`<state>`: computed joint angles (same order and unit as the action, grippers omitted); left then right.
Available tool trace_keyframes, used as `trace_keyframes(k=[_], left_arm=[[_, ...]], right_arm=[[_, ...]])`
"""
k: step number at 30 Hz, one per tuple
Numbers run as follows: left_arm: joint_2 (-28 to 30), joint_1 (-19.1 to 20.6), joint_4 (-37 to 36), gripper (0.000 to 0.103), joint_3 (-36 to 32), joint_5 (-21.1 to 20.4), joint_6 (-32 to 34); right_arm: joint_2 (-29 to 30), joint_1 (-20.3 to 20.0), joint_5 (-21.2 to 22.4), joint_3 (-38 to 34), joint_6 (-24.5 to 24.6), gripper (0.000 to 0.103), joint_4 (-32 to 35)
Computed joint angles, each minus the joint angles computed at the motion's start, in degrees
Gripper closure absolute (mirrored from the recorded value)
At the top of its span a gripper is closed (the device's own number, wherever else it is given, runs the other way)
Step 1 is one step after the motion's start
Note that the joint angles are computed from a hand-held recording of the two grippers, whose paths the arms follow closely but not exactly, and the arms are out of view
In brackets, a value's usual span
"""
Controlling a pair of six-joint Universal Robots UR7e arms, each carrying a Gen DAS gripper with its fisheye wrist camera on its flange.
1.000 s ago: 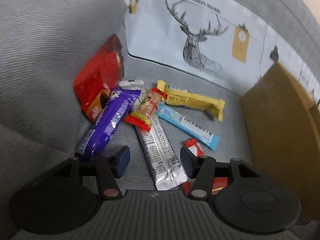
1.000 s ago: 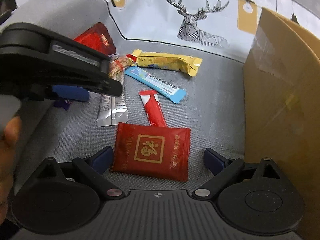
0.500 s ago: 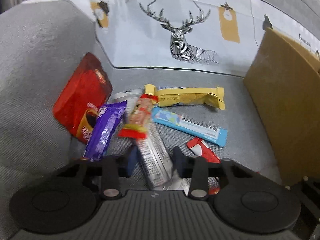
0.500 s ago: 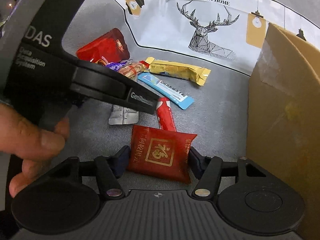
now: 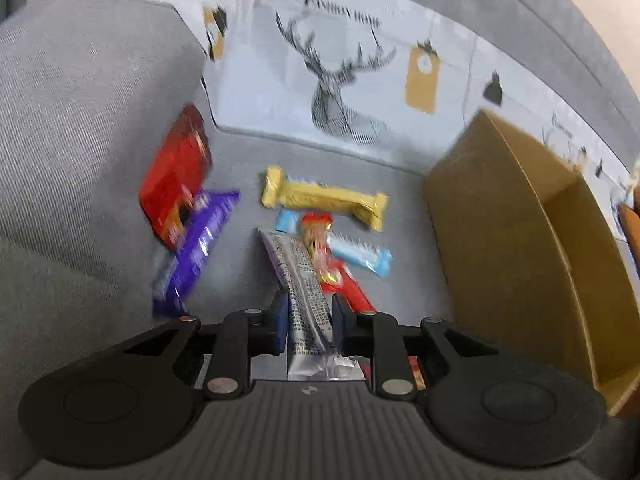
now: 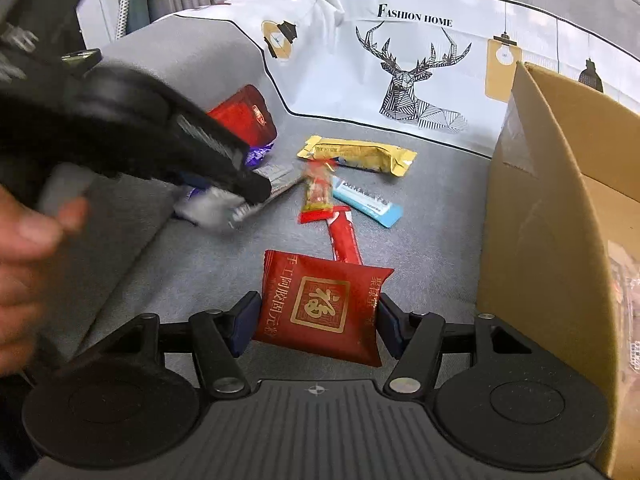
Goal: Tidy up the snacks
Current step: 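Grasp the silver stick packet with the left tool while the right tool grasps the red square packet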
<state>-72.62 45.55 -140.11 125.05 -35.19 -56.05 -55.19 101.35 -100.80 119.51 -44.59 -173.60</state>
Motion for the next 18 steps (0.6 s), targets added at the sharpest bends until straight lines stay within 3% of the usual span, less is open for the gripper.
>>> trace_keyframes(k=[4,6,8,11,18], left_arm=[[2.2,0.6,17.2,0.077,-5.6,-2.3,-5.5],[3.5,1.0,21.9,0.069,-7.3,-2.1,-7.3],[4.3,1.4,22.4,0.058,-7.9,-1.8,-8.2],[5.3,2.2,21.3,0.053,-8.4,-1.9,-8.4],[8.0,4.2,24.7,0.052,-11.5,-2.4,-8.6]], right_arm=[[-0.2,-0.2,-1.7,-1.3,0.3,0.038,4.3],[-0.1,-0.3,-2.0,-1.7,-0.3,0.038,6.2],[0.0,-0.4,-2.2,-2.2,0.3,0.037,7.9],[0.3,-0.4,-2.4,-2.5,0.9,0.035,9.4],[1.0,-0.5,-3.1,-2.8,-0.4,0.033,9.8]])
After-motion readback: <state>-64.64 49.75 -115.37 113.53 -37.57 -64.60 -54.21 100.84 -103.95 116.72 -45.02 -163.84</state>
